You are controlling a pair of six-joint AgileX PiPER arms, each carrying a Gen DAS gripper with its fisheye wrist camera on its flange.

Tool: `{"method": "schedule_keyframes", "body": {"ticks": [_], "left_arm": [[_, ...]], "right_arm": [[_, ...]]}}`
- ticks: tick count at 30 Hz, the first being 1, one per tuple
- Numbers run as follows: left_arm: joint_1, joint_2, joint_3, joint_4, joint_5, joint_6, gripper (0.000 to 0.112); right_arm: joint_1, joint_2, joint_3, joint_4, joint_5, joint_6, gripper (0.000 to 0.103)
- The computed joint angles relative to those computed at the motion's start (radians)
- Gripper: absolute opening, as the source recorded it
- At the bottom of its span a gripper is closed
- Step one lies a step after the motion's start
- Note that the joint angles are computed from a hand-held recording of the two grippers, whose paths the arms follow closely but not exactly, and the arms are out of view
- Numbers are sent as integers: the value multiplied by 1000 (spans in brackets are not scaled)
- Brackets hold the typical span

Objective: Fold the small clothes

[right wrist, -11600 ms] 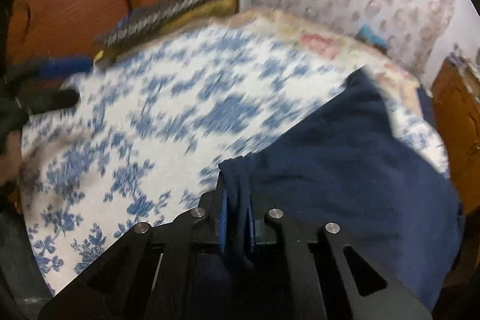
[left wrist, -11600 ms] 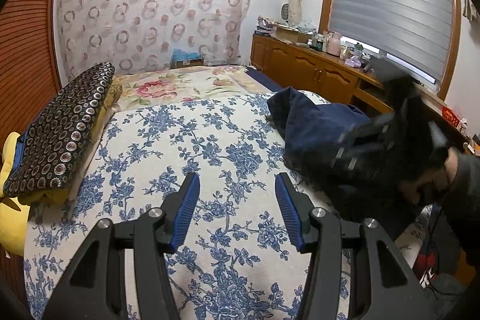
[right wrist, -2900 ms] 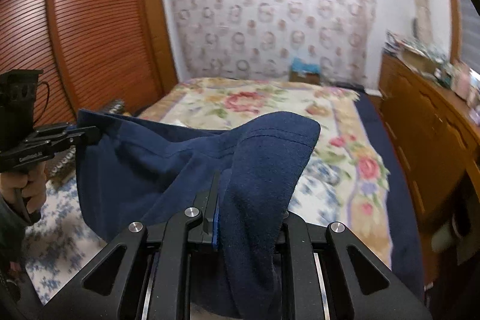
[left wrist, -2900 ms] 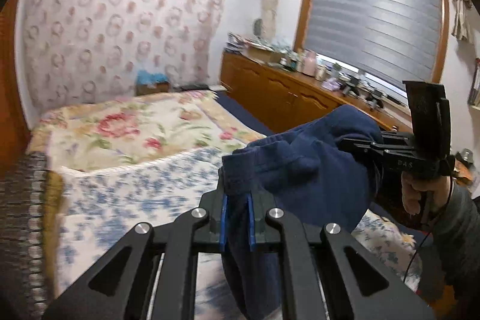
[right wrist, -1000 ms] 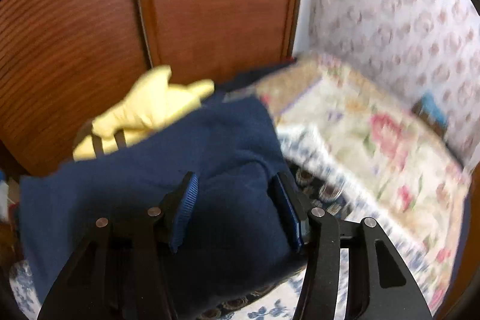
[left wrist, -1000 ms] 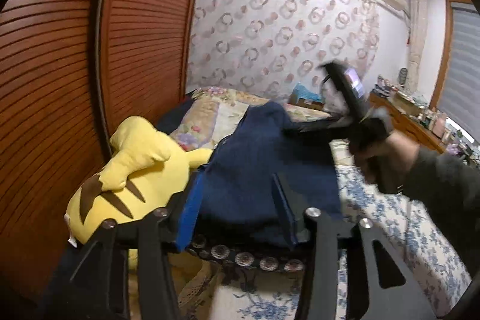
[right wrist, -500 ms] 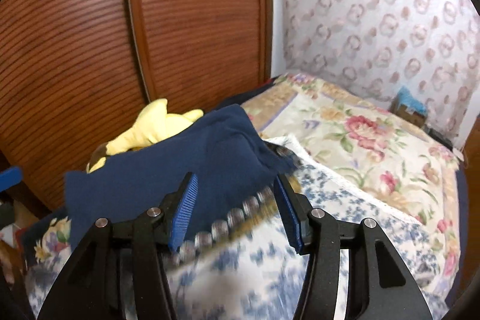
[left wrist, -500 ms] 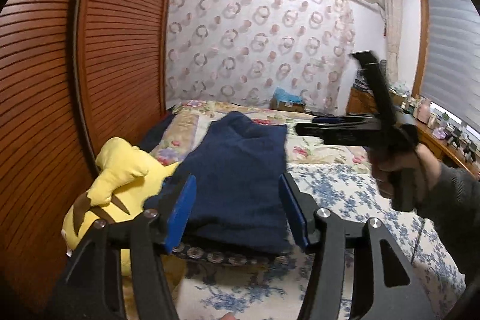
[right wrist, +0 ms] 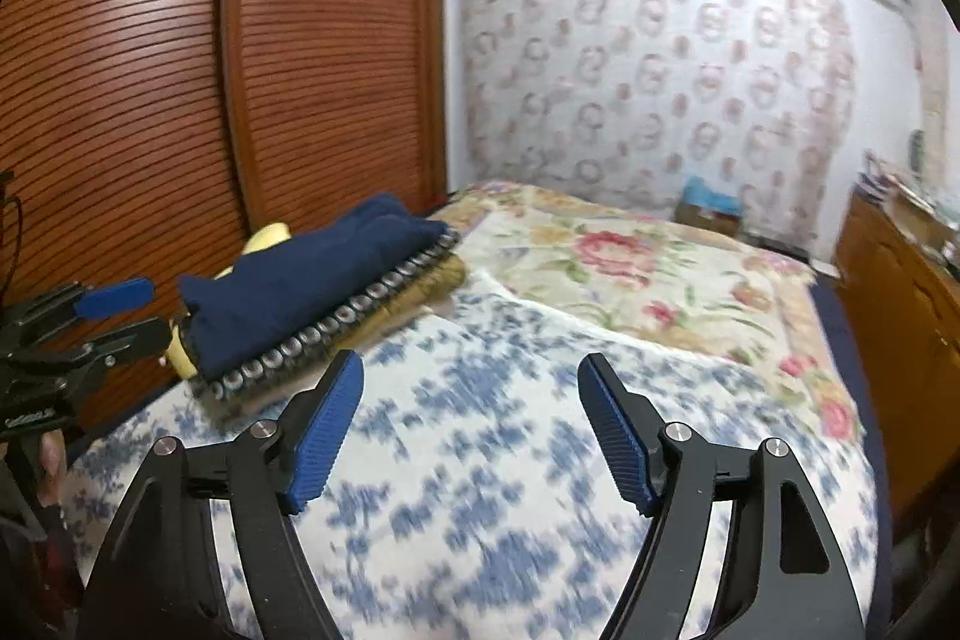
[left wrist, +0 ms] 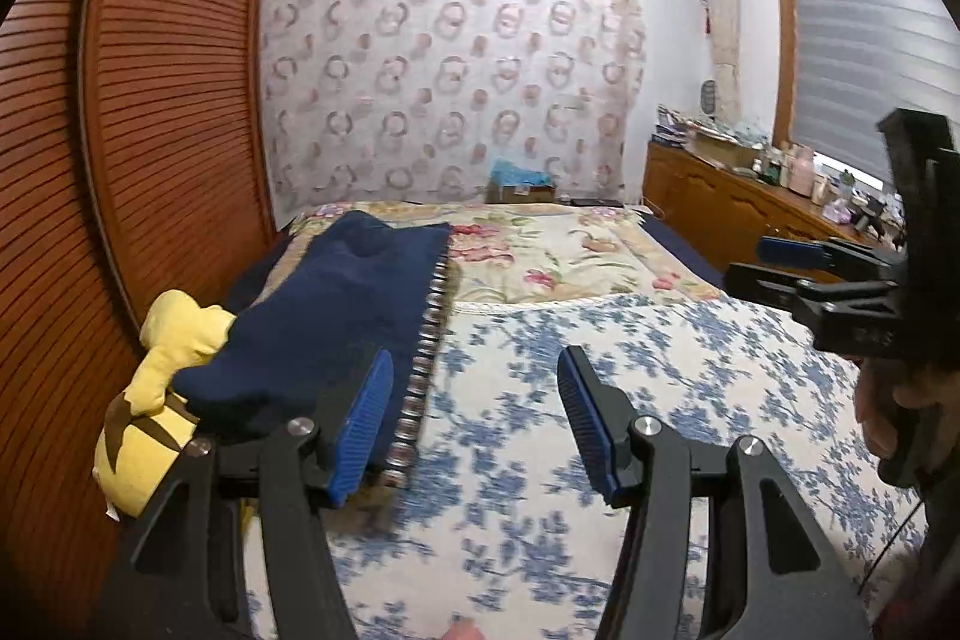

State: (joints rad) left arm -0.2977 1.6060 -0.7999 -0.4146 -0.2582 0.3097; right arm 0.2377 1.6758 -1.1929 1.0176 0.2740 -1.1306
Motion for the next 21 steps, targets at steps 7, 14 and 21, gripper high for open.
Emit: {"method": "schedule_keyframes", "body": {"ticks": [7, 14, 21], "left_arm": [[-127, -33, -7, -393, -24, 342, 56], [-177, -77, -26, -533, -6, 463, 57], [-221, -95, -59, -739, -18, 660, 57]], "right_arm": [[-77, -185, 246, 341, -80, -285, 78], [-155, -334, 390, 600, -74, -511, 78], [-181, -440, 443, 594, -74, -493, 78]]}}
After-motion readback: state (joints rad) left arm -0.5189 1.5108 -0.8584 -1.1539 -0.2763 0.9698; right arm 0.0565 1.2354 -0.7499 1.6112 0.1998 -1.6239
